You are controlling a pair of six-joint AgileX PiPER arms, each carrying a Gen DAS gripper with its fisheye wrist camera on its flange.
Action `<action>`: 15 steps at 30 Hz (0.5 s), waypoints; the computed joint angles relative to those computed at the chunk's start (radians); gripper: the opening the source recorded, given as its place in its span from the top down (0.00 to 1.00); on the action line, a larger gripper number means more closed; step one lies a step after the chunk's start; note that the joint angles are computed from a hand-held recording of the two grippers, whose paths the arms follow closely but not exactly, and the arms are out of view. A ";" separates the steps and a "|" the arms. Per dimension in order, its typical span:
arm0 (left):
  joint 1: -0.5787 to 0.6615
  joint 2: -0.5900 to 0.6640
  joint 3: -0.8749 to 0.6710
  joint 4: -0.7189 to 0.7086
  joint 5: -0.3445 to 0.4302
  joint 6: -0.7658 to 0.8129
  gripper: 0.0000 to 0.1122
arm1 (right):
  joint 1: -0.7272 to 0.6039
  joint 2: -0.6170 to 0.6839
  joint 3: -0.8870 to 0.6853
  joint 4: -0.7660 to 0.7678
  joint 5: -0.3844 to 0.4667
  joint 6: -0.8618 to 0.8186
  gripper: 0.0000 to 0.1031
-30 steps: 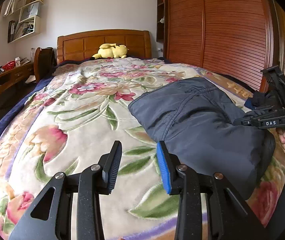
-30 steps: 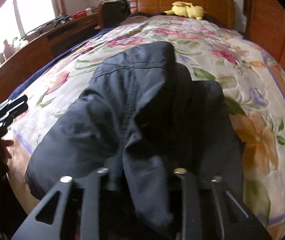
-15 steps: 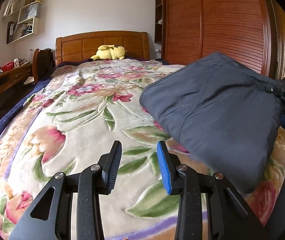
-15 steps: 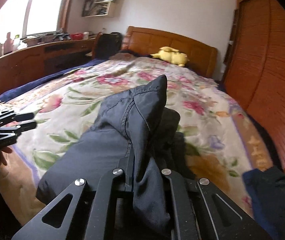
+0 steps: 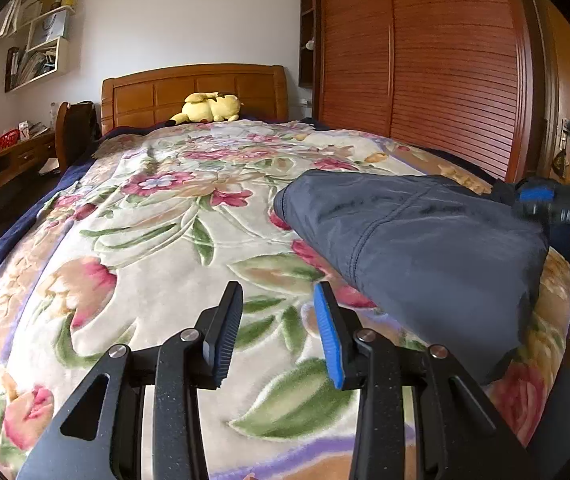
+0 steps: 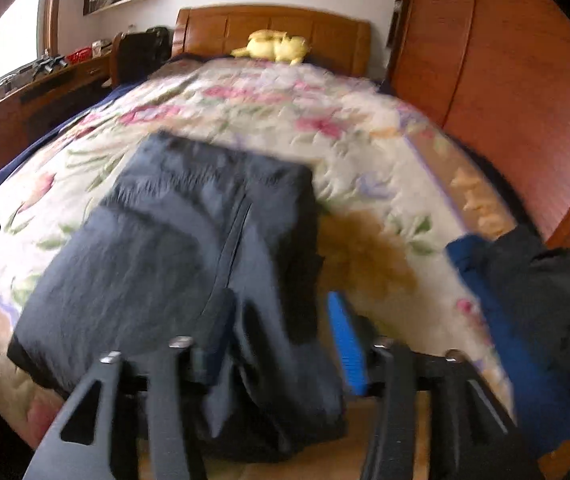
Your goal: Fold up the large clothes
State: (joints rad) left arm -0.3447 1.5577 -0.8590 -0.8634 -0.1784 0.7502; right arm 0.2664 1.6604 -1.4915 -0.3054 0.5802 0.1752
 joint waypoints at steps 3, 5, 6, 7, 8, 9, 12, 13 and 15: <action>-0.001 0.006 -0.003 0.001 0.001 0.001 0.66 | 0.025 -0.004 -0.032 -0.018 -0.014 0.020 0.45; -0.003 0.008 -0.005 -0.011 0.000 0.014 0.66 | 0.034 0.001 -0.035 0.073 -0.038 -0.066 0.45; -0.003 0.008 -0.005 -0.013 -0.001 0.015 0.66 | 0.037 0.011 -0.044 0.124 -0.036 -0.119 0.45; -0.003 0.008 -0.005 -0.014 -0.001 0.016 0.66 | 0.043 0.020 -0.042 0.141 -0.032 -0.136 0.45; -0.003 0.007 -0.005 -0.013 -0.001 0.017 0.66 | 0.050 0.024 -0.030 0.148 -0.035 -0.142 0.45; -0.004 0.008 -0.006 -0.024 -0.002 0.027 0.66 | 0.058 0.029 -0.017 0.162 -0.038 -0.156 0.45; -0.001 0.009 -0.001 -0.004 -0.007 0.010 0.66 | 0.075 0.031 0.044 0.164 -0.065 -0.166 0.45; 0.002 0.008 0.002 0.021 -0.006 -0.016 0.65 | 0.079 0.042 0.058 0.136 -0.066 -0.142 0.45; 0.009 0.001 0.012 0.098 0.000 -0.094 0.65 | 0.065 0.065 0.082 0.119 -0.087 -0.128 0.45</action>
State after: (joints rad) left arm -0.3359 1.5590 -0.8474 -0.7659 -0.1788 0.6562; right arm 0.3317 1.7253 -1.4090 -0.1862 0.4935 0.0477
